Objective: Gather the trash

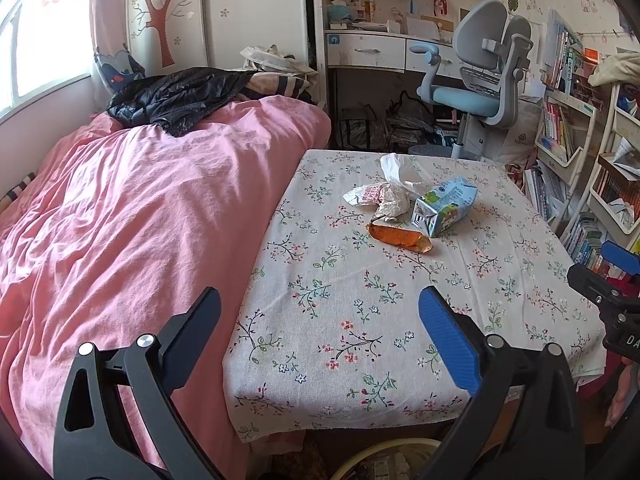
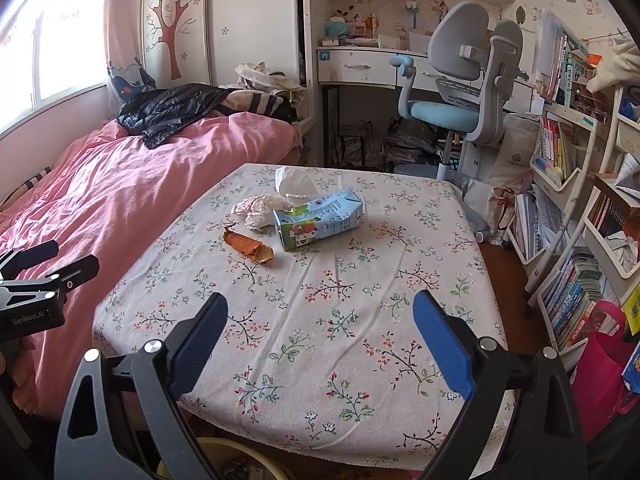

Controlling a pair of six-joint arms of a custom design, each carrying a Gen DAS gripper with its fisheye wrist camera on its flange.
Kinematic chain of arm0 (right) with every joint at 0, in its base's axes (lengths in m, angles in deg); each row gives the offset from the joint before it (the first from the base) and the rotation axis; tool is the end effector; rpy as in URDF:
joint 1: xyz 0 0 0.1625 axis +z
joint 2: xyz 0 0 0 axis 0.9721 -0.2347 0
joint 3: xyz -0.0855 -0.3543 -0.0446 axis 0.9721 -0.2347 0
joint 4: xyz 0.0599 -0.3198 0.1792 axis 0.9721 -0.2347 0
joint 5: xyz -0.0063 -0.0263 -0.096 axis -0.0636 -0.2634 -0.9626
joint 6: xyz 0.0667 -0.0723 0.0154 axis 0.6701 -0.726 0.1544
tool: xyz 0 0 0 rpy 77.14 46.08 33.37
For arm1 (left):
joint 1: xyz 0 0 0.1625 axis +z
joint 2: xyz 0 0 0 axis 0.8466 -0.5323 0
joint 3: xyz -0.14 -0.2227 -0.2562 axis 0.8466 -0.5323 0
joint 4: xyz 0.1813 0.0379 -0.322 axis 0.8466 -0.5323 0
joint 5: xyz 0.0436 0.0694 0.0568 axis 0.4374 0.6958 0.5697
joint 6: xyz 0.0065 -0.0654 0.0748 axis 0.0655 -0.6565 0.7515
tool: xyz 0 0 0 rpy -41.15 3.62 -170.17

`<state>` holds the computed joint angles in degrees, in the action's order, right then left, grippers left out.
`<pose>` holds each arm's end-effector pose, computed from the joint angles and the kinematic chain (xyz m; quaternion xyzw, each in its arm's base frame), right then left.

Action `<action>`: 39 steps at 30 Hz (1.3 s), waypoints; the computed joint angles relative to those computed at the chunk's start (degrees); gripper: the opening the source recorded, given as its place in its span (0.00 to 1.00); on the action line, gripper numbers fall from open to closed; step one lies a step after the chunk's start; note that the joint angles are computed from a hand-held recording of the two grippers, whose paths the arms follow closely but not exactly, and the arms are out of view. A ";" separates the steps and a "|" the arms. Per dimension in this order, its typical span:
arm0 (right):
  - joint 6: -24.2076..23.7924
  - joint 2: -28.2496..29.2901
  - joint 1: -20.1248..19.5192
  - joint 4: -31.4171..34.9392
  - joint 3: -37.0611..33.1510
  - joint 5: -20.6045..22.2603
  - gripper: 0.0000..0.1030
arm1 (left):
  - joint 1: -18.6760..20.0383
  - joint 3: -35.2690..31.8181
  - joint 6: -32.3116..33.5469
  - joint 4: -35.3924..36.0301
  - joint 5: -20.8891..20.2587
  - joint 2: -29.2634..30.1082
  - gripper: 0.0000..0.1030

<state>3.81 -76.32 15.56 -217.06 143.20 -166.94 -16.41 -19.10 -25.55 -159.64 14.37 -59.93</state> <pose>0.0840 -0.5041 0.3822 -0.0104 -0.7682 0.4881 0.4142 -0.4468 -0.6544 0.0433 0.3945 0.8386 -0.2904 0.2384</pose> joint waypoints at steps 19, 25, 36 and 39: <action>-0.54 0.71 0.02 0.14 -0.29 -0.03 0.87 | 0.01 -0.31 -0.10 0.45 0.07 0.18 0.93; -0.70 0.88 0.04 0.30 -0.46 -0.07 0.87 | 0.00 -0.42 -0.10 0.52 0.09 0.26 0.93; -0.58 0.86 0.07 0.11 -0.40 0.16 0.87 | -0.04 -0.69 -0.02 1.00 0.20 0.49 0.93; -0.84 0.85 0.03 0.10 -0.31 0.24 0.87 | -0.06 -0.64 -0.03 0.81 0.14 0.52 0.93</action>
